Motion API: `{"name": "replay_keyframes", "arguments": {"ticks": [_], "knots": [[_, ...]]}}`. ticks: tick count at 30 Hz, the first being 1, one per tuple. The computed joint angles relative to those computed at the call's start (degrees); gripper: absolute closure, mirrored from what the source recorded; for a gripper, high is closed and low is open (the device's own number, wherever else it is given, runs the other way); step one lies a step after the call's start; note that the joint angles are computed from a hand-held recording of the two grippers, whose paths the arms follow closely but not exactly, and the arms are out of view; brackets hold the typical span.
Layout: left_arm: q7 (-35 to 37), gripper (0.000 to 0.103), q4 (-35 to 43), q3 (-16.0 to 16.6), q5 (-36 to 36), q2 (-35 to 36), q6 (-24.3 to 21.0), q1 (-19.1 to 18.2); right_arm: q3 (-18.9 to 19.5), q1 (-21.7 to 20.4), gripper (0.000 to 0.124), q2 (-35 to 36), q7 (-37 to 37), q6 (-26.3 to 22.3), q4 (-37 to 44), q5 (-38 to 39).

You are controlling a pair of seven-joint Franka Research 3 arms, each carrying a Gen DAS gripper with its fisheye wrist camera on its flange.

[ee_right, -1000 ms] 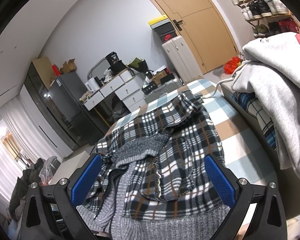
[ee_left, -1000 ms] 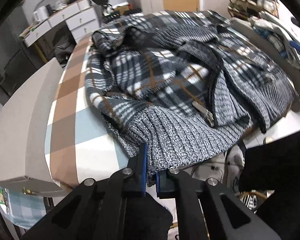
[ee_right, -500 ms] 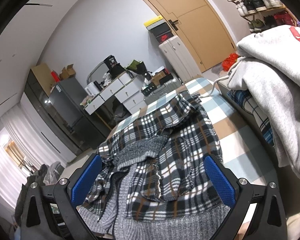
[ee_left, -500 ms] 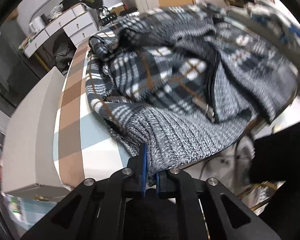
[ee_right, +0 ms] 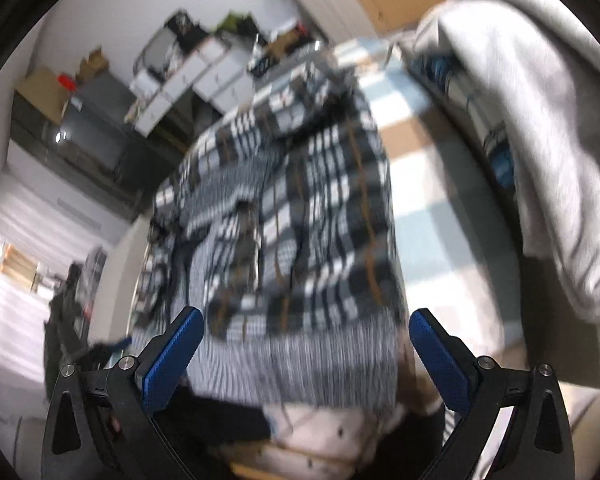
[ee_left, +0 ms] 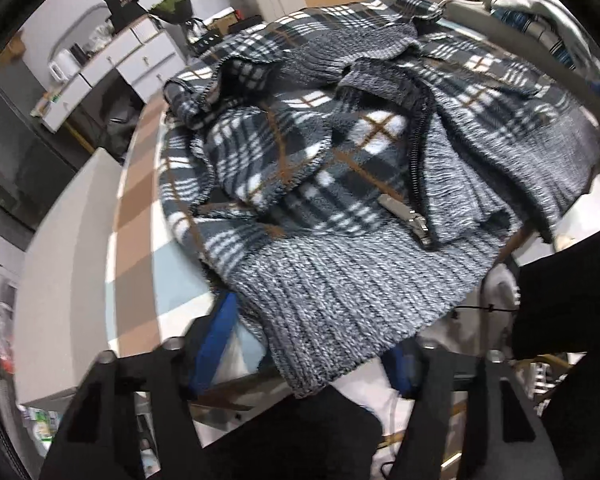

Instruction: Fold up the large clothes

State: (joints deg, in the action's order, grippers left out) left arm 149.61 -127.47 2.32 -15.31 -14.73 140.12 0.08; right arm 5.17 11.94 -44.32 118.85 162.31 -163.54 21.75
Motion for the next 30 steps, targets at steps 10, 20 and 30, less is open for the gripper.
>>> {"name": "replay_keyframes", "arguments": {"ticks": [10, 20, 30], "knots": [[1.34, 0.074, 5.82, 0.71, -6.44, 2.14, -9.64, 0.78, -6.81, 5.92, 0.031, 6.80, -7.74, -7.67, 2.86, 9.87], [-0.24, 0.074, 9.97, -0.47, -10.11, 4.98, -16.35, 3.52, -12.92, 13.52, 0.060, 8.44, -17.97, -3.28, 3.52, 24.03], [-2.32, 0.074, 13.71, -0.57, -12.59, 7.73, -20.95, 5.66, -2.40, 6.37, 0.067, 12.36, -13.90, -3.21, 6.11, 22.29]]}}
